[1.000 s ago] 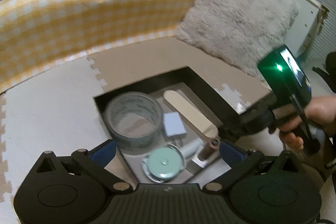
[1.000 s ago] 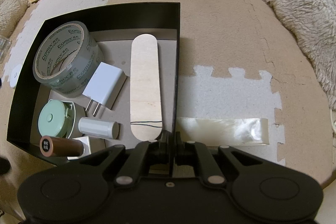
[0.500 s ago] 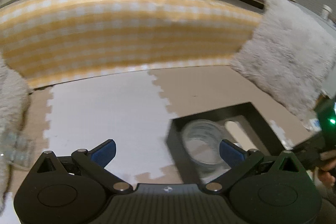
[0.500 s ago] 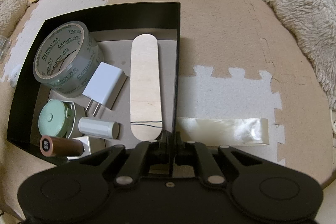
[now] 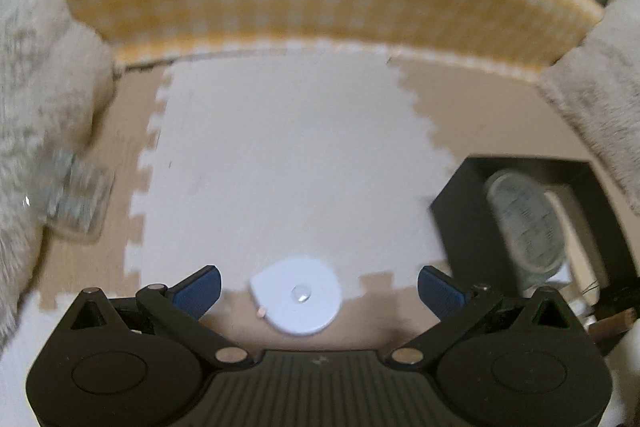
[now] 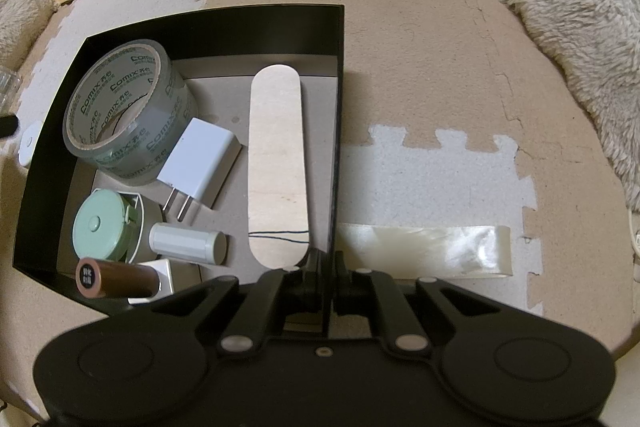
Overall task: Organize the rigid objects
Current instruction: 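Move the left tool to the white tape measure and close on it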
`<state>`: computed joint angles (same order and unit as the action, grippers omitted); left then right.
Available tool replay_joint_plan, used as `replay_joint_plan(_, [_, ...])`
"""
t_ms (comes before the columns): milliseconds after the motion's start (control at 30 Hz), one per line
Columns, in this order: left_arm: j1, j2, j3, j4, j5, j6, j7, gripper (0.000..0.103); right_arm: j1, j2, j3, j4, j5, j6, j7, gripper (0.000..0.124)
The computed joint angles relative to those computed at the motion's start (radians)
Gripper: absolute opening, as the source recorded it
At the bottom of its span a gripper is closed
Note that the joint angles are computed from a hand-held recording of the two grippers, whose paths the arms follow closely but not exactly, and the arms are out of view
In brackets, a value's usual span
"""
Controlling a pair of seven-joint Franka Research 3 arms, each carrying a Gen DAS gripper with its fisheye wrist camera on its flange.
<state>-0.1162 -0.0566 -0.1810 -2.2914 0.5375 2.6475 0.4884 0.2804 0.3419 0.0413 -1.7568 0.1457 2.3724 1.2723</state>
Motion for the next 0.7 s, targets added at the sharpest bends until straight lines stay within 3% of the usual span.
replay_joint_plan(267, [0.004, 0.028, 0.003, -0.013, 0.076, 0.019, -0.05, 0.103, -0.001, 0.002, -0.001, 0.003, 0.0, -0.002, -0.001, 0.007])
replay_joint_plan(633, [-0.011, 0.051, 0.006, 0.019, 0.077, -0.052, -0.01, 0.06, -0.001, 0.006, -0.001, 0.009, 0.001, -0.005, -0.004, 0.007])
replay_joint_plan(700, [-0.01, 0.049, 0.008, 0.017, 0.07, -0.05, -0.003, 0.06, -0.001, 0.006, -0.001, 0.01, 0.001, -0.005, -0.004, 0.007])
